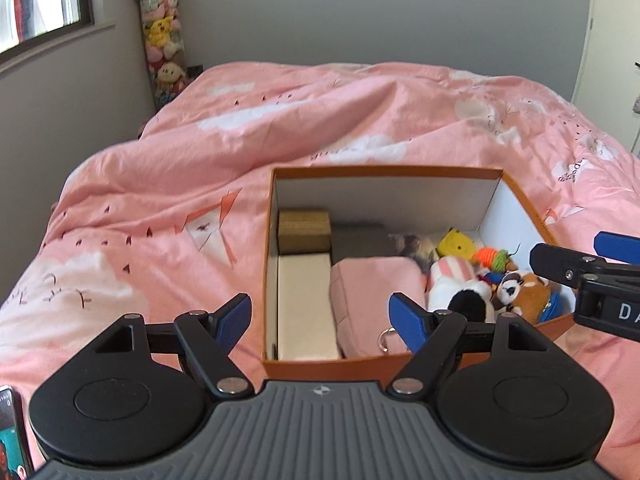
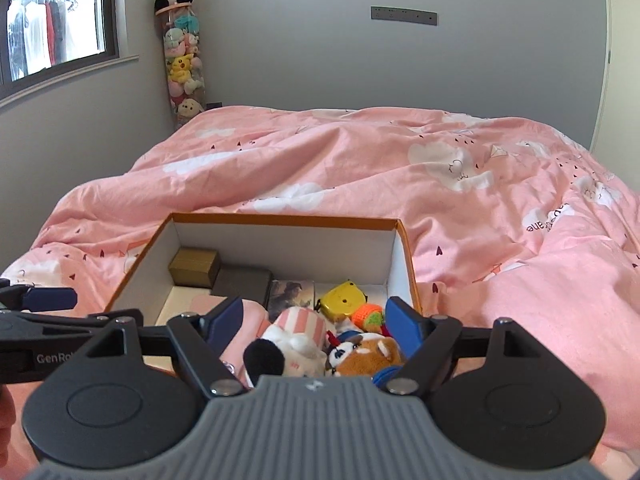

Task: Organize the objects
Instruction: 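Withdraw both open grippers up from the orange box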

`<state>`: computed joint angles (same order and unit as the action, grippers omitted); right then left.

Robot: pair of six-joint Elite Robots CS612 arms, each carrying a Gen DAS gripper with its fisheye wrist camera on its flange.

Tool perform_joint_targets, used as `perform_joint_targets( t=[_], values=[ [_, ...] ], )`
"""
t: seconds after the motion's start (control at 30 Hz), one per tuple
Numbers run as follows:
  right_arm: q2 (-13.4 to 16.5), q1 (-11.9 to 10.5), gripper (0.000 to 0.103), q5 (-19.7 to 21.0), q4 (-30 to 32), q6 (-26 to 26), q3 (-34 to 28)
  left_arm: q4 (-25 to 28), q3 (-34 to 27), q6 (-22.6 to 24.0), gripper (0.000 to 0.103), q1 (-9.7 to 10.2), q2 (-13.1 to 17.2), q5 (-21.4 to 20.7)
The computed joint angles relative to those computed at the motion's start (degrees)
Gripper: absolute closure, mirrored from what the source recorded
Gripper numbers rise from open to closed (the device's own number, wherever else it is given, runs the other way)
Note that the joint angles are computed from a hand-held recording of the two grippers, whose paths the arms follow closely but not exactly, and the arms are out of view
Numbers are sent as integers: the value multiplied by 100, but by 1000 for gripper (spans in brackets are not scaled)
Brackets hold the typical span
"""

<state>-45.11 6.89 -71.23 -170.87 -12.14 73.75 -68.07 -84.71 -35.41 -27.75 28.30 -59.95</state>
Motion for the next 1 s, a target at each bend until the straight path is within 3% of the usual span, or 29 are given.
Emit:
perform_joint_targets(
  t=[0.1, 0.37, 1.0],
  values=[
    [14, -6, 24, 54, 171, 71, -29, 190, -26, -178, 13, 4, 3, 8],
    [54, 40, 23, -32, 215, -128, 66, 312, -54, -122, 13, -26, 81, 5],
    [78, 42, 23, -123, 477, -170, 80, 64, -135, -20, 12, -53, 166, 63]
  ],
)
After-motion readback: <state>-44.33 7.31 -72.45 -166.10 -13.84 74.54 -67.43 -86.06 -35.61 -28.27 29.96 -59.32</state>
